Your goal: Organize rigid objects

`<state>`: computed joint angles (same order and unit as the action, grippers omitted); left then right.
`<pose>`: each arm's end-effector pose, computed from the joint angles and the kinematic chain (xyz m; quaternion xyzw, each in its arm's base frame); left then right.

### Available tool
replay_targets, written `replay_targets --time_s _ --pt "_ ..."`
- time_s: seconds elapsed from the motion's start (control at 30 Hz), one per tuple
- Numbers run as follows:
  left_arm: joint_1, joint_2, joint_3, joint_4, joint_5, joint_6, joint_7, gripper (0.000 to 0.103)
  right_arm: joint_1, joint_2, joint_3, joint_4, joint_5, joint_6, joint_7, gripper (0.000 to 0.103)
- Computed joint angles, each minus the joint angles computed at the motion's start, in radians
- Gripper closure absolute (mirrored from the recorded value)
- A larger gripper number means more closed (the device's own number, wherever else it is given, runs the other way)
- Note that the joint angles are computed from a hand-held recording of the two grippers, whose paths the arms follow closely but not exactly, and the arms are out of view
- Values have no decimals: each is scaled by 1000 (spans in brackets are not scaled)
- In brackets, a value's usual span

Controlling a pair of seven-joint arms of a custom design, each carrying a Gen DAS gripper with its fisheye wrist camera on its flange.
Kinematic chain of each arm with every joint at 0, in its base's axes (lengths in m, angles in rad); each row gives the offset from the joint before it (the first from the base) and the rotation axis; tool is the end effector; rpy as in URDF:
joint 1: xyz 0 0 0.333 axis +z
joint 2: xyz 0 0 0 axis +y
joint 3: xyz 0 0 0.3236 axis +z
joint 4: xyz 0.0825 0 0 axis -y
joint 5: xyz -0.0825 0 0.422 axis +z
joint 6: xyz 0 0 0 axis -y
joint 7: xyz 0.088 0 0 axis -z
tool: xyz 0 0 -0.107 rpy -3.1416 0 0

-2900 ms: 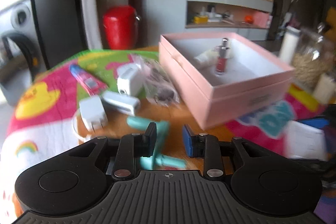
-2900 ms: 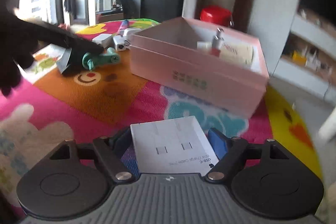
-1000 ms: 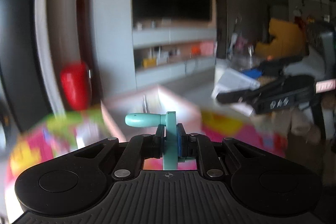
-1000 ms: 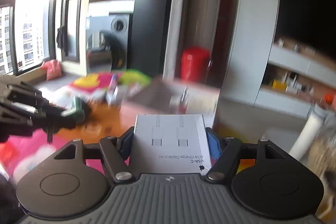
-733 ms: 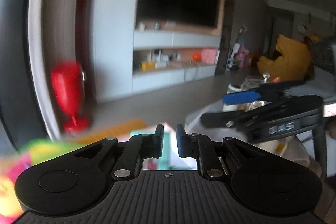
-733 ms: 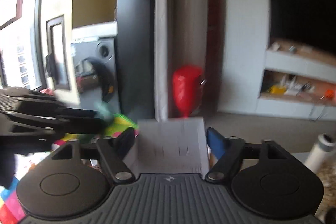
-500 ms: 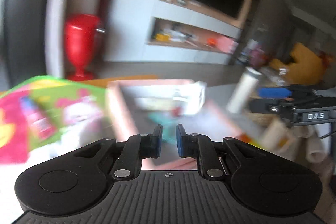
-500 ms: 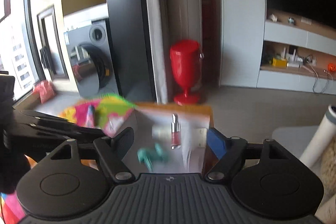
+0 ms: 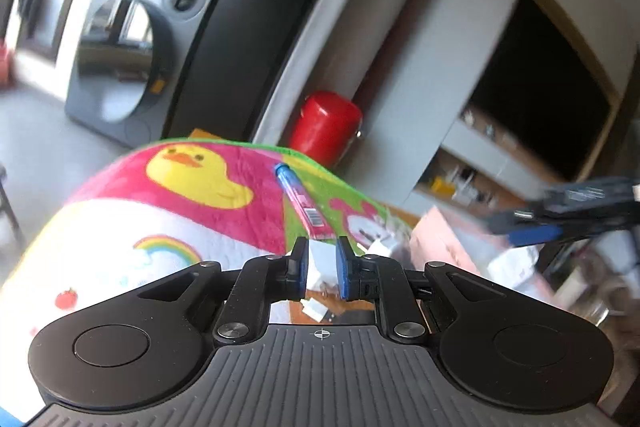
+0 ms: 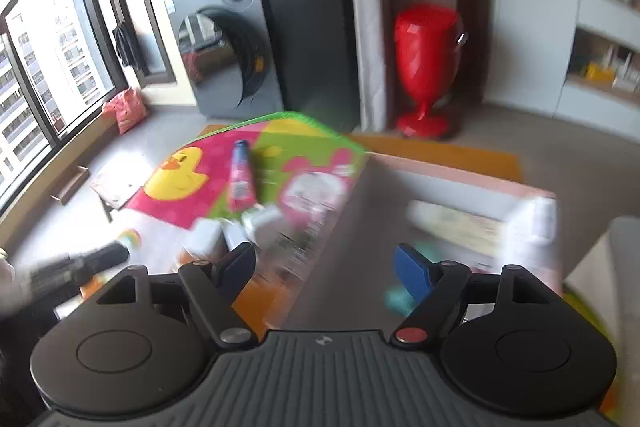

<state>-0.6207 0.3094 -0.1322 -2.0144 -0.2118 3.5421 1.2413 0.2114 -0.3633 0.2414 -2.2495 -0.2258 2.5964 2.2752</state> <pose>0.5121 -0.4333 0.4320 -0.5403 0.6199 -0.5599 0.1018 0.4671 0.2468 0.5817 -0.6310 0.6867 -0.1964 0.3028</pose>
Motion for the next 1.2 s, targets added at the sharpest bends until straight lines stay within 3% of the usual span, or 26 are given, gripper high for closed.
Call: replay_targets --time_s 0.03,0.1,0.2,0.27,0.33,0.37,0.4,0.43,0.53,0.6,0.73,0.87,0.93,1.0,1.07,1.1,1.13,1.17,1.2 --pt "75 17 -63 3 86 19 -75 87 -6 75 9 67 -2 -11 9 26" --pt "165 40 -129 6 226 33 -179 87 -6 212 20 191 -67 -31 48 26" --pt "176 38 -123 -1 274 18 -213 87 21 395 22 362 -250 -99 115 26" --pt "180 34 -132 -18 223 38 -186 87 59 501 5 467 -296 -162 80 32" --pt "186 16 -137 -55 205 73 -211 87 89 551 -18 516 -299 -225 59 54" --pt "193 15 -137 -61 214 84 -241 87 95 557 -27 519 -271 -244 41 59" --pt "222 18 -162 -64 222 91 -264 87 101 562 -35 522 -233 -262 26 71" --pt "268 23 -203 -67 237 94 -287 87 106 554 -42 513 -197 -268 15 72" --pt "342 30 -242 -71 383 98 -459 87 139 497 -62 451 -138 -282 -12 72" --pt "380 37 -282 -70 389 91 -461 87 164 439 -73 379 -92 -265 -41 72" --pt "332 28 -231 -69 402 72 -476 87 209 295 -75 206 -2 -204 -91 72" --pt "325 29 -230 -52 408 26 -467 87 232 160 -46 50 66 -143 -128 72" --pt "363 31 -261 -27 488 -17 -509 87 234 83 -32 -31 98 -107 -133 72" --pt "388 45 -266 51 676 -112 -635 87 238 9 -23 -105 131 -76 -164 72" --pt "465 102 -353 189 886 -277 -738 87 227 -52 -2 -162 140 -55 -172 67" --pt "464 144 -379 277 905 -387 -713 87 210 -81 16 -184 123 -45 -163 61" --pt "427 187 -370 364 854 -479 -634 87 186 -111 41 -206 94 -30 -142 57" --pt "366 227 -326 451 791 -552 -570 87 159 -131 68 -221 60 -18 -118 55" --pt "281 268 -247 539 683 -598 -473 87 131 -152 96 -233 22 -9 -93 55"
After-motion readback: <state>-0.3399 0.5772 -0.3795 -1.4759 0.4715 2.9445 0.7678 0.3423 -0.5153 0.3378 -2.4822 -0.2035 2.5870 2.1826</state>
